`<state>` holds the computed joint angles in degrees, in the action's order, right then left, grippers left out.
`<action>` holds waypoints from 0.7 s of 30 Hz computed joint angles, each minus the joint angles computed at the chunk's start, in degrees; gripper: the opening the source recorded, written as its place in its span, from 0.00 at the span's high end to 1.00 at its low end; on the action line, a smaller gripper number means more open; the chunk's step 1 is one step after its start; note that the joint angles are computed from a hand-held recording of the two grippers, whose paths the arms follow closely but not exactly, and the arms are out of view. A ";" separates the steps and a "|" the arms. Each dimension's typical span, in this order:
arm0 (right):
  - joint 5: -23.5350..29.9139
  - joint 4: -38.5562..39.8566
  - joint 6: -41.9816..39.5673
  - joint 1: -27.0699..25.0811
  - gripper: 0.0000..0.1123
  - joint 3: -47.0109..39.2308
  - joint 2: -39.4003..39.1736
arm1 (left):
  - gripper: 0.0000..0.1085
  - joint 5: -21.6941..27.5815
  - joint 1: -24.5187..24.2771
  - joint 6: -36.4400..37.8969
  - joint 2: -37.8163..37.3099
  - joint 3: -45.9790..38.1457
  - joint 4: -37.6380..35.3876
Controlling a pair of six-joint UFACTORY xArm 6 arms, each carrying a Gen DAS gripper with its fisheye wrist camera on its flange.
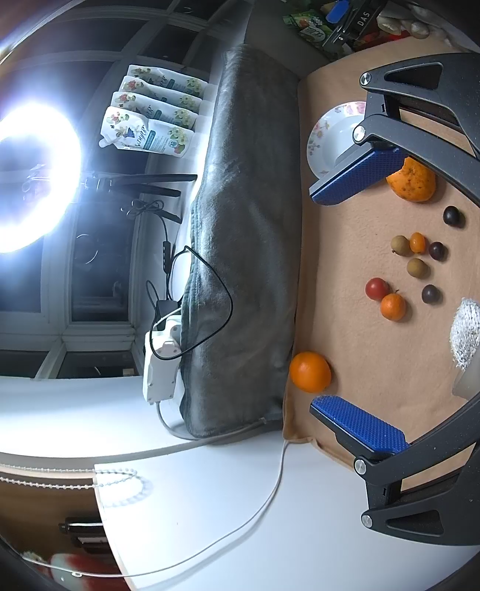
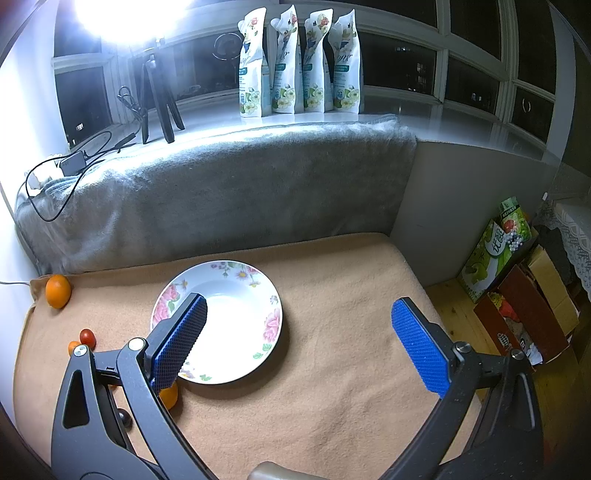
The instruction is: Organize fruits
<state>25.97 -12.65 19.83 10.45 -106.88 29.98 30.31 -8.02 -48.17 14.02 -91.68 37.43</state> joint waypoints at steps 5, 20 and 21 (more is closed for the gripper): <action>-0.29 -0.40 0.48 0.19 0.09 -0.02 0.44 | 0.06 0.11 -0.10 0.33 0.23 -0.26 -0.37; -0.99 -0.76 0.67 0.18 0.09 0.59 0.16 | 0.06 -0.36 -0.15 -0.54 -0.54 0.93 0.37; -1.08 -0.79 0.73 0.18 0.09 0.85 -0.06 | 0.06 -0.42 -0.15 -0.50 -0.57 0.97 0.35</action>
